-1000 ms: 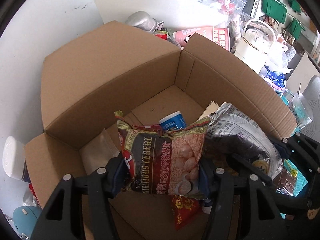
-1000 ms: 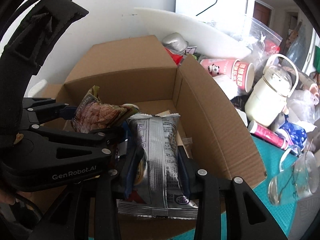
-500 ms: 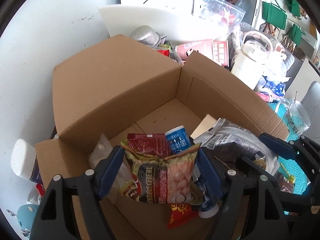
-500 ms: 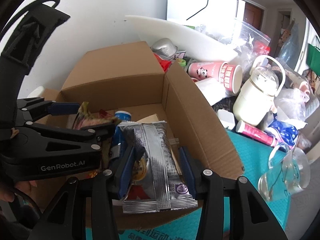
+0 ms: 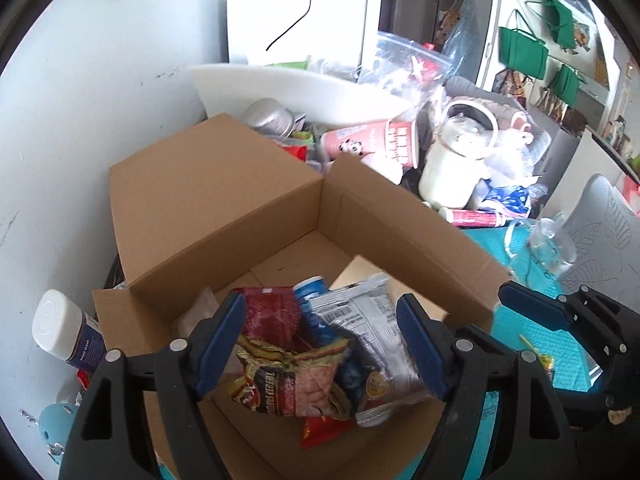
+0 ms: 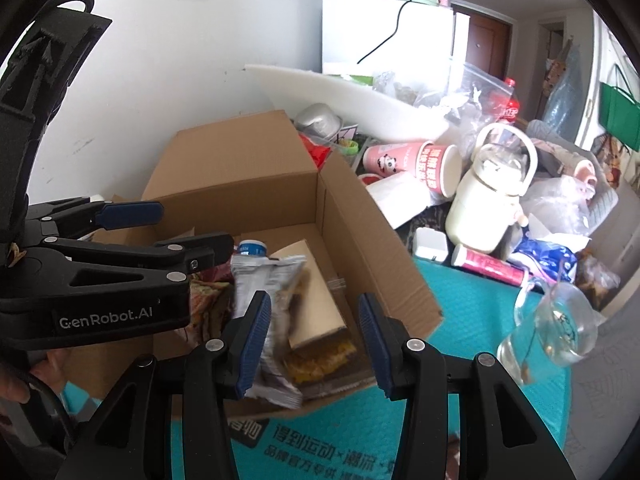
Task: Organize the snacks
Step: 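Open both tools to release the packets and withdraw from the box, then move both open tools toward the chocolate bar and lollipop on the table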
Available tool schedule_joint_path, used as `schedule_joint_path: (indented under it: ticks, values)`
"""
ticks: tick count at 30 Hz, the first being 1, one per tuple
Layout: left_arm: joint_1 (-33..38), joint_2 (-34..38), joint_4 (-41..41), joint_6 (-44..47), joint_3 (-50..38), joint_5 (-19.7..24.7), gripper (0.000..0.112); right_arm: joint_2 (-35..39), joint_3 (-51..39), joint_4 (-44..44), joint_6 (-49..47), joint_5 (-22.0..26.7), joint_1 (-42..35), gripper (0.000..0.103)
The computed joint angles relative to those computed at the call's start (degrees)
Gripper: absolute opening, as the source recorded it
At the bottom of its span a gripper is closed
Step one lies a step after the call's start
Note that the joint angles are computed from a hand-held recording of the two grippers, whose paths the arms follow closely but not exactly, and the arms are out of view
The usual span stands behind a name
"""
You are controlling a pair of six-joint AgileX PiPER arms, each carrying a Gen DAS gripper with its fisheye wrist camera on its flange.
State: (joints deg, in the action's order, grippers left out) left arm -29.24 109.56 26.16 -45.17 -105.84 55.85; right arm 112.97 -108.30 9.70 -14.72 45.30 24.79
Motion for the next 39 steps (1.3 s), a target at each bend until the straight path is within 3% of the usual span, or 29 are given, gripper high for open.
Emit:
schedule_joint_path:
  ticks: [4,13,27,39]
  values:
    - [-2.5,-1.9,0.8,-1.3,0.1,0.0,0.077,-3.5,3.0,-0.3,0.8,-1.4,-0.9,0.046]
    - [-11.3,-5.8,8.5,-4.3,-2.6,4.7,0.077,-15.0,12.6,0.1,1.0,-4.6,-3.5,0.046]
    - [-22.3,-9.8,11.8,-7.4,1.4,2.5,0.077,-33.6,29.1,-1.2,-0.1,-7.2,-9.2,0.050]
    - [-26.0,-7.9,10.0,-10.9,5.0,0.2,0.077,-39.6,39.5,0.5,-2.3,-9.4,-15.6,0.050]
